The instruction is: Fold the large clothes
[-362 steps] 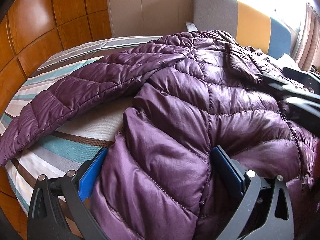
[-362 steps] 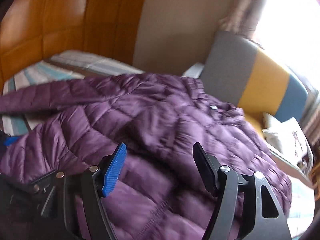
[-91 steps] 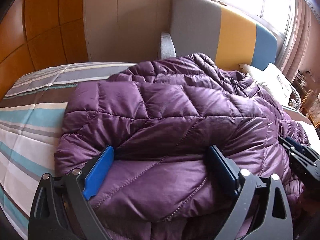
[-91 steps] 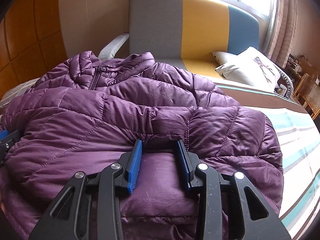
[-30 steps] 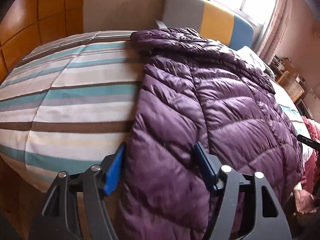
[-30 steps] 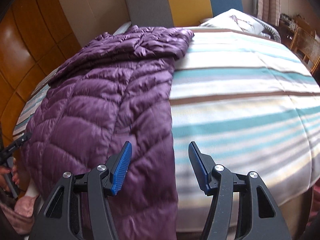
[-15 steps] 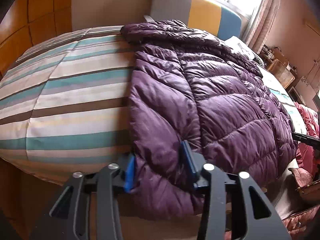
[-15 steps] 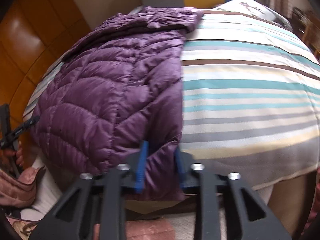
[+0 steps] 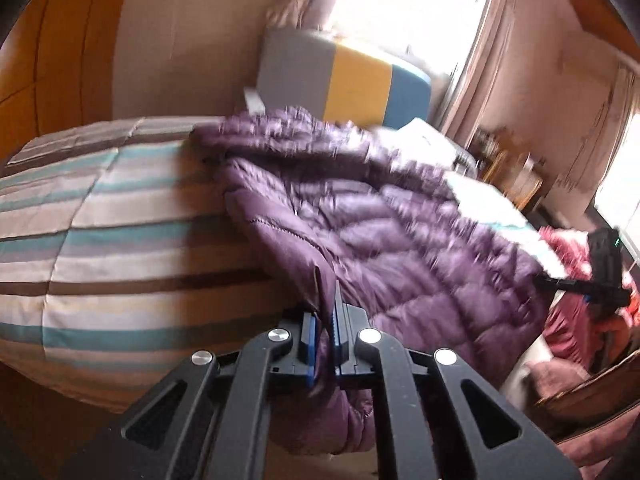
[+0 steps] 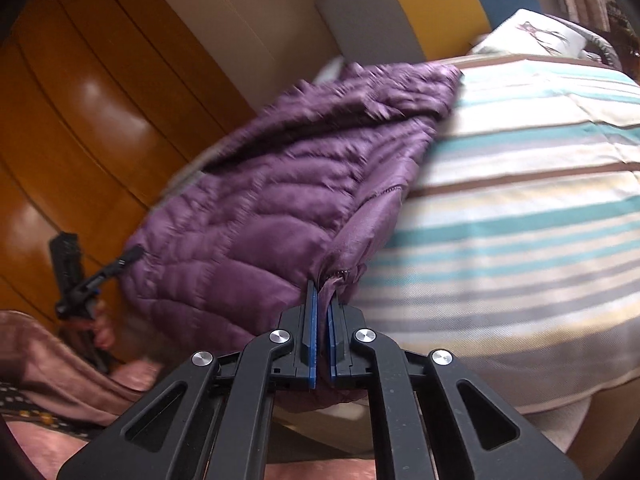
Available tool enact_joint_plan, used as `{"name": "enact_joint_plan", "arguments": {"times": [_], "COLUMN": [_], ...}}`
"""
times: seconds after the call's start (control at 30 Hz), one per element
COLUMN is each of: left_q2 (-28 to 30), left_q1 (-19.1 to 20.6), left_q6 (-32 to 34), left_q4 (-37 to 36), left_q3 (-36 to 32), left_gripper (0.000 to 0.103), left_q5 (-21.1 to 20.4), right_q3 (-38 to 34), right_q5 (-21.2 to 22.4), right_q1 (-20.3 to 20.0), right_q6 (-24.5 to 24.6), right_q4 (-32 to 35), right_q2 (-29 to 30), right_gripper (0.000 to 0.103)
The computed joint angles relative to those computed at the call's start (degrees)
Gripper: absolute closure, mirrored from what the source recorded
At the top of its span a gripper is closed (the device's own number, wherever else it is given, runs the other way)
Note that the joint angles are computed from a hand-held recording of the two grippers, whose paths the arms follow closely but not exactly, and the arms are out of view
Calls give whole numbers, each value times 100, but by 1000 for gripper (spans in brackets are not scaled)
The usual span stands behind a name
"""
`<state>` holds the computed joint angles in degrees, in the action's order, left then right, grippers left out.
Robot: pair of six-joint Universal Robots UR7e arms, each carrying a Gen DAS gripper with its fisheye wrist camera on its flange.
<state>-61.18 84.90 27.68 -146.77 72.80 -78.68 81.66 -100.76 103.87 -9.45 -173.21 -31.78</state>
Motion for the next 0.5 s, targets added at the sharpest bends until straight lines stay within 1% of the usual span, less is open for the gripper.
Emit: {"name": "enact_joint_plan", "arguments": {"times": [0.1,0.23,0.33,0.37,0.43,0.5], "left_q2": [-105,-210,-267,-292,-330,-306], "left_q1": [32,46,39,50,69,79], "left_q6": [-165,-260,-299,-341,-399,-470], "left_q4": [-221,-399,-476,-488,-559,-544], "left_q3": [37,75,103,99,75,-27], "left_gripper": [98,99,99,99,99,99], "left_q5": [-502,-1011,-1283,-1471,-1801,-1885], "right_q3": [118,216,247,261,233,93], "right_q5": [456,1097,1565,1780,1963,1948], "right_q1": [-38,-114,-165,-178,-185,-158], "right_q6": [97,184,125,112,63,-16], "right_q4": [-241,-592,-897,-1005,-1113,-1163], "right_q2": [-102,-175,-188,-201,-206,-168], "right_gripper": [99,99,99,99,99,99]}}
